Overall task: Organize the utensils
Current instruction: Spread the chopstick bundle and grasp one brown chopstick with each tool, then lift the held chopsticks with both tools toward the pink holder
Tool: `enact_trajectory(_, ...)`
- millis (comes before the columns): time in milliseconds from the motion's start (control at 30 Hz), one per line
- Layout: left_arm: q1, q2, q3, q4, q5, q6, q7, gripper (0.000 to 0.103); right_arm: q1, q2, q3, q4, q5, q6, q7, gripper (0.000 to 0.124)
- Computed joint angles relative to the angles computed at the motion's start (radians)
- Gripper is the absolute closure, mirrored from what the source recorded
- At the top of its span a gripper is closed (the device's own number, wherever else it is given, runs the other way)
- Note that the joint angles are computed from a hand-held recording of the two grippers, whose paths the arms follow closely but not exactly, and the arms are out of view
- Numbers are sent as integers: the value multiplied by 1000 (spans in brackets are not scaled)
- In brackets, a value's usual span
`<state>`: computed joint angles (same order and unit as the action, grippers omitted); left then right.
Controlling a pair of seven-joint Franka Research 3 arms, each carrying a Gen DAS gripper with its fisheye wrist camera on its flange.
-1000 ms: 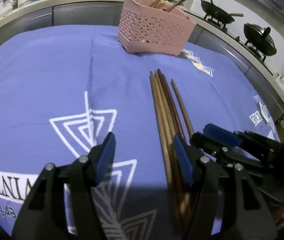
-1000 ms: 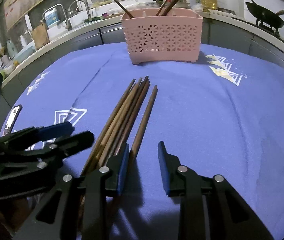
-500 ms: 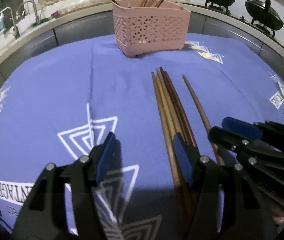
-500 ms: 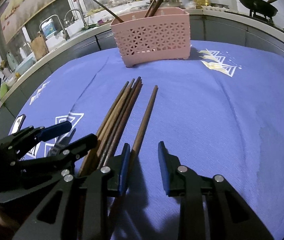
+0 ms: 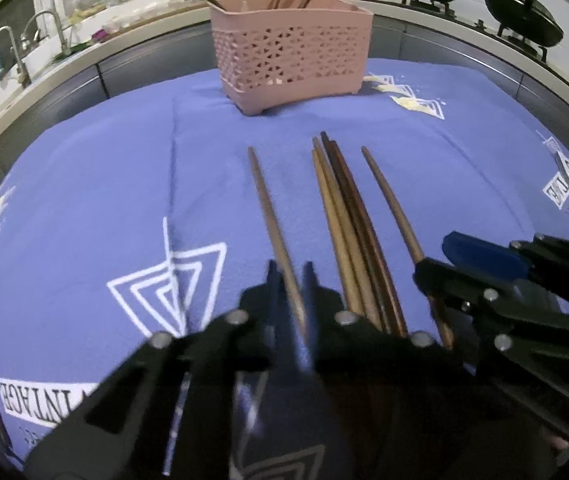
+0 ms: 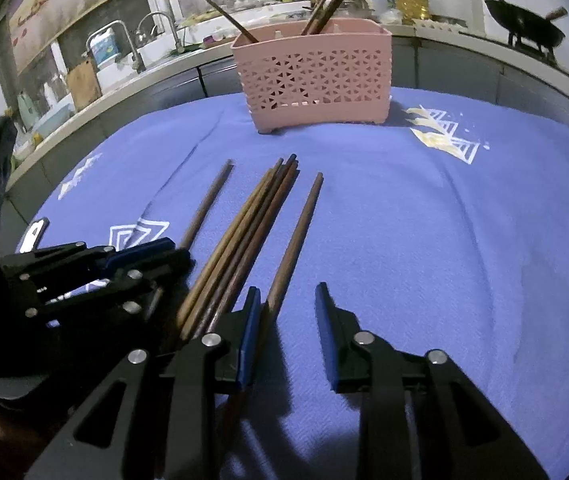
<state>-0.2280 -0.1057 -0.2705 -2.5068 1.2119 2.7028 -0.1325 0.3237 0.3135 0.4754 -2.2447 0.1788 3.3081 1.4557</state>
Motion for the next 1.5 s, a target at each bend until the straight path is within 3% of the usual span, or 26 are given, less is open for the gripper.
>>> enact_trajectory(67, 5, -9, 3, -12, 13, 11, -9, 96, -52, 6, 53, 2, -17, -11, -8, 112)
enact_trajectory(200, 36, -61, 26, -72, 20, 71, -32, 96, 26, -15, -36, -1, 5, -16, -13, 115)
enact_trajectory(367, 77, -106, 16, -121, 41, 118, -47, 95, 50, -35, -86, -10, 43, -24, -22, 115)
enact_trajectory(433, 80, -105, 2, -119, 38, 101, -45, 95, -1, -31, -40, -13, 40, -25, -22, 115)
enact_trajectory(533, 76, -99, -11, -111, 31, 74, -45, 95, -19, -31, -22, -10, 54, -36, -25, 115)
enact_trajectory(667, 73, -98, -6, -110, 16, 77, -33, 95, -222, 4, 185, 5, 82, -61, -55, 115)
enact_trajectory(800, 75, -97, 5, -110, -18, 100, 9, 94, -246, 18, 215, 27, 118, -70, -84, 114)
enact_trajectory(967, 117, -88, 38, -118, -62, 223, 59, 94, -293, 47, 264, 78, 194, -104, -127, 114)
enact_trajectory(1100, 152, -64, 45, -102, -119, 282, 125, 93, -245, 57, 210, 125, 232, -139, -151, 114)
enact_trajectory(1133, 156, -57, 44, -95, -136, 282, 145, 91, -225, 59, 188, 135, 239, -147, -153, 114)
enact_trajectory(1200, 164, -41, 41, -75, -160, 268, 175, 75, -177, 60, 132, 158, 249, -174, -147, 113)
enact_trajectory(1233, 166, -33, 40, -64, -165, 263, 186, 73, -153, 61, 104, 169, 254, -187, -142, 113)
enact_trajectory(1400, 147, 11, 48, -12, -234, 210, 302, 73, -26, 52, -41, 192, 266, -203, -116, 107)
enact_trajectory(1500, 137, 24, 51, 8, -228, 179, 325, 73, 50, 56, -127, 215, 262, -225, -102, 95)
